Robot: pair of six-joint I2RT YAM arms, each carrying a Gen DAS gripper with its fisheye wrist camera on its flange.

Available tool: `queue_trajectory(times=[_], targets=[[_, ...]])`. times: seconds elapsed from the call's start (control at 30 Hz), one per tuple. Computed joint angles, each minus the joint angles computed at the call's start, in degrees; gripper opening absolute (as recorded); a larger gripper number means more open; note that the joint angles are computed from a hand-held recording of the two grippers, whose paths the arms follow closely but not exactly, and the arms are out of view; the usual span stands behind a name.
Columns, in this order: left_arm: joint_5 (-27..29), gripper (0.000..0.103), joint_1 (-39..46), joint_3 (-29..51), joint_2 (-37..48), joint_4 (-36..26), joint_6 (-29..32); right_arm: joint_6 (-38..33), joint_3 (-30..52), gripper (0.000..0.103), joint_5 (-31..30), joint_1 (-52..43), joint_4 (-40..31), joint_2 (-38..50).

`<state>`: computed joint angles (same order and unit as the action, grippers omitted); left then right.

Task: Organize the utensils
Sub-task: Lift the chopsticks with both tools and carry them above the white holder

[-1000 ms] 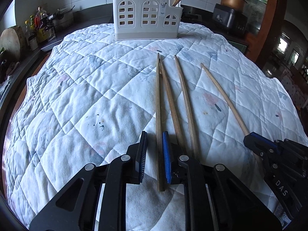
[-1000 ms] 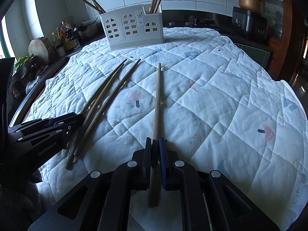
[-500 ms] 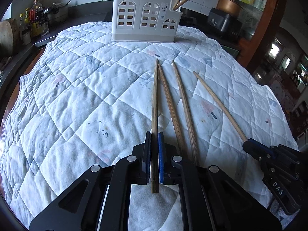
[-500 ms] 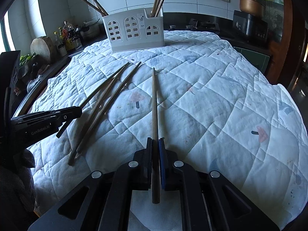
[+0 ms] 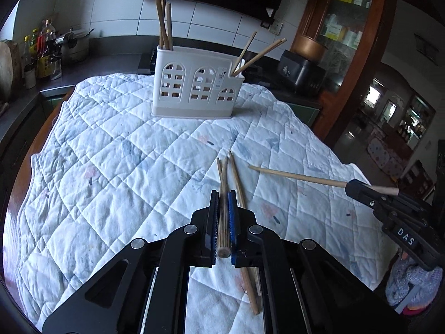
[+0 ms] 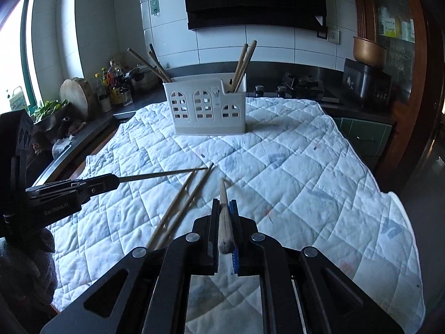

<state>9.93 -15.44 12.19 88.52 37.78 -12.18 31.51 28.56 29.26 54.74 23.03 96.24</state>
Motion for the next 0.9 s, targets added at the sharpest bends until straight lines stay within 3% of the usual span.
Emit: queue_trajectory(times=[0.23,0.53,0.9], targets=[[2.0,0.005,2.9,5.5,-3.4,-8.1,3.6,-8.3,7.3,0.007,-6.3,-6.8,-5.5,-2.9],[5.3,0.005,6.4,18.8,-4.7,-22.4,8.0,-18.6,27.5,0.007,-14.2,-14.8,-23.1,-2.7],[5.2,0.005,8.1,34.8,-5.0,-33.1,10.7,-24.5,51.0,0.007,-15.7,-20.1,-38.9,5.8]])
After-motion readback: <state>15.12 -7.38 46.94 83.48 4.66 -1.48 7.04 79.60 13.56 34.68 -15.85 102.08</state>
